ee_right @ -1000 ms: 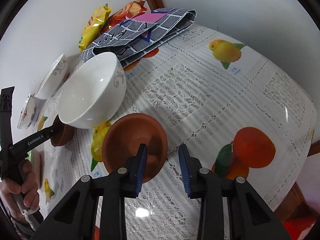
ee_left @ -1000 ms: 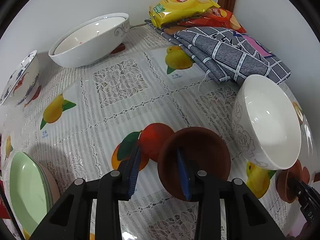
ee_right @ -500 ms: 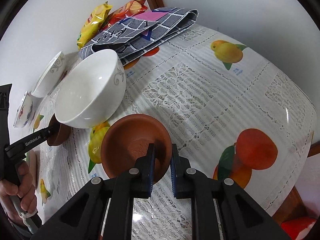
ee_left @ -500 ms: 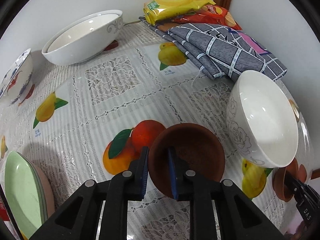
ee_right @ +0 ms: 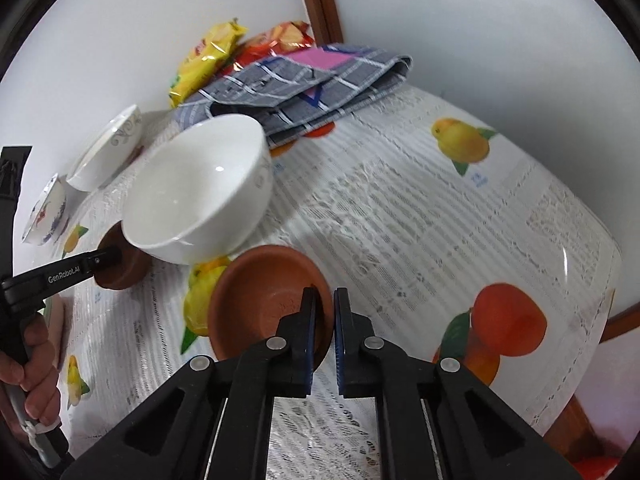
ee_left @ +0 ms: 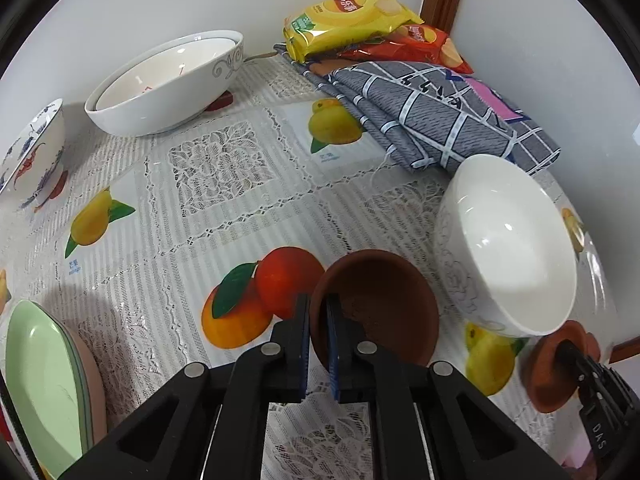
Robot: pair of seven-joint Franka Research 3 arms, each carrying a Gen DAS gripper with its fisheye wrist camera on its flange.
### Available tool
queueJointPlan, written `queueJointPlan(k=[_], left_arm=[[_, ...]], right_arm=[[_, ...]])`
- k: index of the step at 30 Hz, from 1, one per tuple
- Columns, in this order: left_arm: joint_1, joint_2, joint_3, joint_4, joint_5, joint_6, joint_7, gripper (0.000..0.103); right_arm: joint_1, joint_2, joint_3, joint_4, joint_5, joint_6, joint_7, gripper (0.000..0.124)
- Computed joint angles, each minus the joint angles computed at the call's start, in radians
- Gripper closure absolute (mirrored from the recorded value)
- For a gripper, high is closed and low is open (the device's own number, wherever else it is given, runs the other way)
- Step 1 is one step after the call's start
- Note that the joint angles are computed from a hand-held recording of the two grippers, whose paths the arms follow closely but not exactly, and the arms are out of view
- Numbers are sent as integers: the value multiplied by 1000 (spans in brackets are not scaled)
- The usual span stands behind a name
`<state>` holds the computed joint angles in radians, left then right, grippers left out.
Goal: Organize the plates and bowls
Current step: 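Lift the brown dish with the left gripper while the right gripper carries its dish toward the white bowl, then lower the small brown dish into the white bowl and open the right gripper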
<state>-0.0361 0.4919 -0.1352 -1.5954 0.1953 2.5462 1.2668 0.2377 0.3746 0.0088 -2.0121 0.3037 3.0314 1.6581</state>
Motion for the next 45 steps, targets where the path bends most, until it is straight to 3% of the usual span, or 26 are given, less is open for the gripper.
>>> queueJointPlan(k=[6,10,15,20,24,28,38,45], left_arm=[[16,-21,-22,-19,-37,11,34,96],[14,-57,-18,-52,-39,35,37,96],[14,-98,-11,-86,-33,70,21,96],[27,-137,-14,-119,-49,99,27,96],[44,-161,-25,-135,-85,107,53,96],[56,-176,-27,-145,-117,117,69,96],[83,-191,-20,-145,-171,121,82,95],[95,-170,-16,-120,-191,99,75,95]], right_arm=[[-47,-8,60,-9,49,33,-58,116],[-13,-11,24,-13,50,44,-35,116],[-50,-32,64,-35,87,71,-63,116],[-27,-61,37,-52,91,91,-47,116],[-30,-74,34,-31,94,68,-33,116],[28,-86,-31,-4,31,51,37,116],[23,-36,-8,250,-53,-88,48,116],[31,43,-9,361,-88,-112,50,116]])
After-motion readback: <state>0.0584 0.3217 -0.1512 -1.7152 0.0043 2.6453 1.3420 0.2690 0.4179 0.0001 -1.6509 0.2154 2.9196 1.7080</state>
